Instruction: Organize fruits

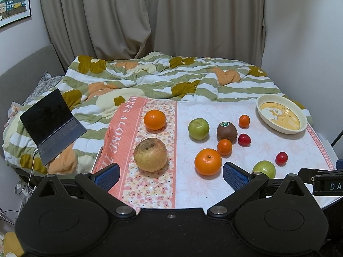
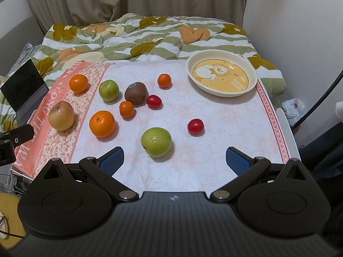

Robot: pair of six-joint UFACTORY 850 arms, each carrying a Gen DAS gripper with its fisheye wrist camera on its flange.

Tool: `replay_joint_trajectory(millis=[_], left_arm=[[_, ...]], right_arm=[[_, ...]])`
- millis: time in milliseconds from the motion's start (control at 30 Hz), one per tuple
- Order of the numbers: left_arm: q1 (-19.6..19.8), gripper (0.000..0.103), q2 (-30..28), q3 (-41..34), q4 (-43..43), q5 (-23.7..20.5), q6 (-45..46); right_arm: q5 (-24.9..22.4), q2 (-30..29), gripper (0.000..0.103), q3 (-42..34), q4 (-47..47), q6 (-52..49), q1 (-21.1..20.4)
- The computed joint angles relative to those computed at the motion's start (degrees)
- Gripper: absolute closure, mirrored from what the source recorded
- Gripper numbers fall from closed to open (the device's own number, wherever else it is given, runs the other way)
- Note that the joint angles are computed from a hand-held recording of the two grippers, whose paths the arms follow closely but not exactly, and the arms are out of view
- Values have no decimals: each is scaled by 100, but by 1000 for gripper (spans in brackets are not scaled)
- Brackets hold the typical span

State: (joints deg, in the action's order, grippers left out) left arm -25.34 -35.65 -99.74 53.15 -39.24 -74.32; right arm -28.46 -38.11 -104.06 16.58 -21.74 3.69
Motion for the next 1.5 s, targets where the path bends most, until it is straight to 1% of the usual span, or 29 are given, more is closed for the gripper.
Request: replay_joint_trajectory(millis=[900, 1067, 1200, 1400, 1500], left_arm=[[20, 0, 36, 53, -6, 13, -6], [28, 0, 44, 20, -122, -114, 31], [29, 0, 10, -89, -148, -269, 3], [76, 0, -68, -77, 210, -506, -383], [179, 0, -148, -30, 301, -385, -525]], right_arm=[[-1, 18, 0, 28, 13, -21, -2], [-61, 24, 0, -11, 130, -129, 5], [-196, -48, 0, -159, 309, -395, -47], [-325, -303, 0, -397, 824, -1314, -70], [-349, -482, 0, -506, 945, -1511, -50]])
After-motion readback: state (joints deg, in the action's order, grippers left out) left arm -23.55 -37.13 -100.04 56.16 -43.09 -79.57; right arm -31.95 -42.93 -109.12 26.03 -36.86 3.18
